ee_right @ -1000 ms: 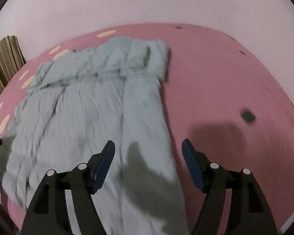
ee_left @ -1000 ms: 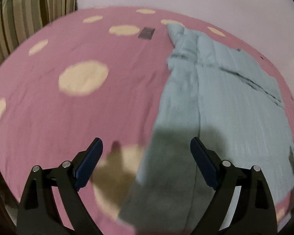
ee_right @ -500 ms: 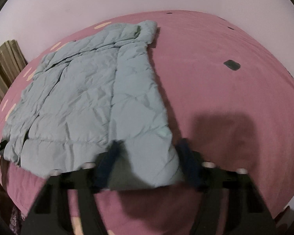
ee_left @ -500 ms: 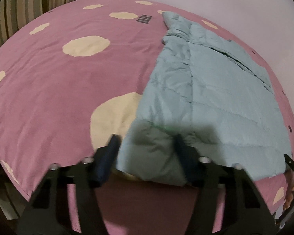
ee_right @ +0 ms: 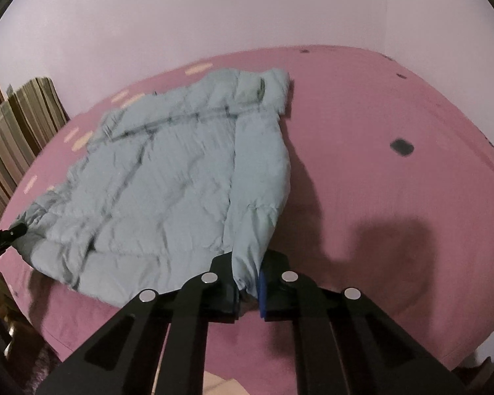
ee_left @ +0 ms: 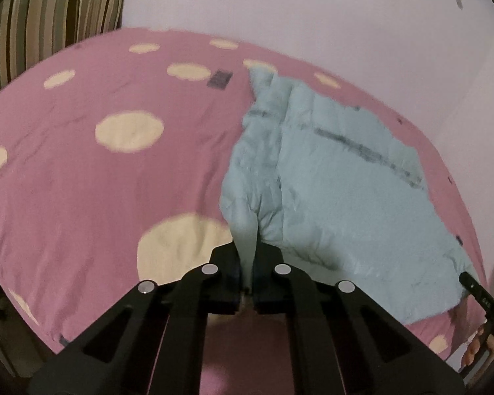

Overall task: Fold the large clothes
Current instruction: 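Grasp the jacket hem with the right gripper while the left gripper grasps the hem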

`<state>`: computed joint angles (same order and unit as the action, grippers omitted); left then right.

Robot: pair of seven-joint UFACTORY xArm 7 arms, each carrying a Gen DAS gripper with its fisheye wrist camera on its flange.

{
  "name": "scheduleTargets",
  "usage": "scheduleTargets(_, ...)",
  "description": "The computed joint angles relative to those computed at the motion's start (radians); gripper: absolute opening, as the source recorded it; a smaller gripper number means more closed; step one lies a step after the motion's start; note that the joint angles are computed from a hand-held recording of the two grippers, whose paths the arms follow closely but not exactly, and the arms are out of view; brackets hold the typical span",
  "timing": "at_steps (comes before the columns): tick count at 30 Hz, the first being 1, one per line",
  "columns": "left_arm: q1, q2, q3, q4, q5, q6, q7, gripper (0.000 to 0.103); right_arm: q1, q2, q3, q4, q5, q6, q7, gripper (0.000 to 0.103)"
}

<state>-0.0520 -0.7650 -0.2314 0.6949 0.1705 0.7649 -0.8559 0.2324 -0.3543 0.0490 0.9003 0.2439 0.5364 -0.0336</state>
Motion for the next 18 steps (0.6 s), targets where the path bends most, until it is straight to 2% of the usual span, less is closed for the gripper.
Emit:
scheduleTargets(8, 0.075, 0.219, 0.001, 0.189, 0.083, -0.086, -0.005, 0.004, -0.003, 0.183, -0.008, 0.225, 0.047, -0.011, -0.024, 0.007)
scheduleTargets(13, 0.090, 0.427, 0.027, 0.353, 0.136, -0.103, -0.016, 0.004, -0.035, 0.399, 0.007, 0.485, 0.102, 0.049, 0.007, 0.007)
scheduleTargets(18, 0.057, 0.625, 0.093, 0.491, 0.165, -0.088, -0.014, 0.004, -0.064, 0.629, 0.036, 0.749, 0.049, 0.134, 0.085, 0.007)
